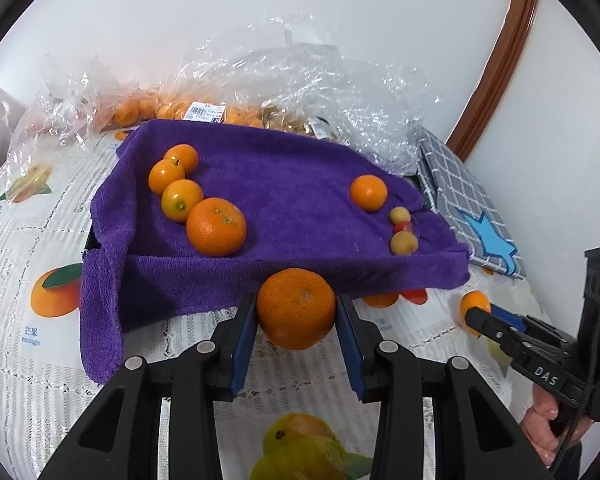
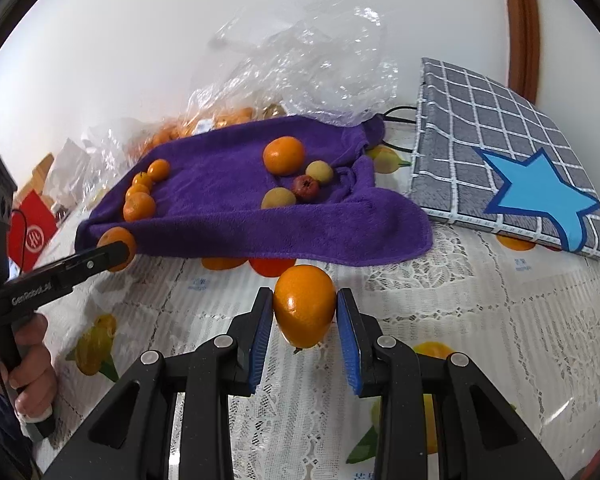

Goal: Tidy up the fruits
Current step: 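Grasp an orange on the cloth with left gripper while right gripper holds its orange, then carry both held oranges over the purple towel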

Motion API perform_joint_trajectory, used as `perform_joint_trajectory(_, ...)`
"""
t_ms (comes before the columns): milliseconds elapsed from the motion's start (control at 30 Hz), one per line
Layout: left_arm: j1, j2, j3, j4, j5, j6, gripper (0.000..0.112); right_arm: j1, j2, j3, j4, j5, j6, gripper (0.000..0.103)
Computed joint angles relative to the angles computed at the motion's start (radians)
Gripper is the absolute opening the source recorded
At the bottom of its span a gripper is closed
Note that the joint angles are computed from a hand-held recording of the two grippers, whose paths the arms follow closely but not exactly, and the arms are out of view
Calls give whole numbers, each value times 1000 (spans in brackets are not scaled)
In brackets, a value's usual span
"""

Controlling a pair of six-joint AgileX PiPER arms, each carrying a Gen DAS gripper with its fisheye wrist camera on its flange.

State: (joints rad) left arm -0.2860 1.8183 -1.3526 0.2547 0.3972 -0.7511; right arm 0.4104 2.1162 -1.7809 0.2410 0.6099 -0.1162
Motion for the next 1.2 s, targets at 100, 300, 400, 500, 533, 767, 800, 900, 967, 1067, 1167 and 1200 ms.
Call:
perform_joint_trajectory(100,7,-14,19,-26,-31,21,37,1,-3,5,-9,-7,18,32)
perform_joint_trajectory(300,5,-40,55,19,-66,-31,37,-5,-15,25,14,-22,3,32)
perform_joint_trajectory(400,7,-54,72,55,-82,-72,37,-21,-4,3,77,12,-37,32)
perform_joint_trajectory(500,11,-63,82,69,-92,-94,37,-27,3,-22,99,34,-40,32)
perform_joint_trajectory(533,14,-65,86,70,-95,-97,37,-26,1,-24,99,33,-37,32)
perform_joint_trajectory(767,44,-95,119,35,-136,-91,37,-24,-3,-119,125,80,-46,32)
perform_joint_trajectory(800,47,-102,128,41,-143,-99,37,-21,-2,-135,113,89,-38,32)
perform_joint_trajectory(900,59,-118,147,77,-159,-152,37,-12,16,-206,76,135,-17,32)
perform_joint_trajectory(967,72,-122,156,61,-167,-156,37,-5,37,-265,43,173,-1,32)
perform_joint_trajectory(1067,80,-119,153,48,-160,-157,37,6,63,-329,12,209,14,32)
perform_joint_trajectory(1167,77,-122,152,157,-152,-270,37,14,100,-406,6,243,18,32)
perform_joint_trajectory(1200,75,-125,155,207,-150,-323,37,16,116,-435,8,256,20,32)
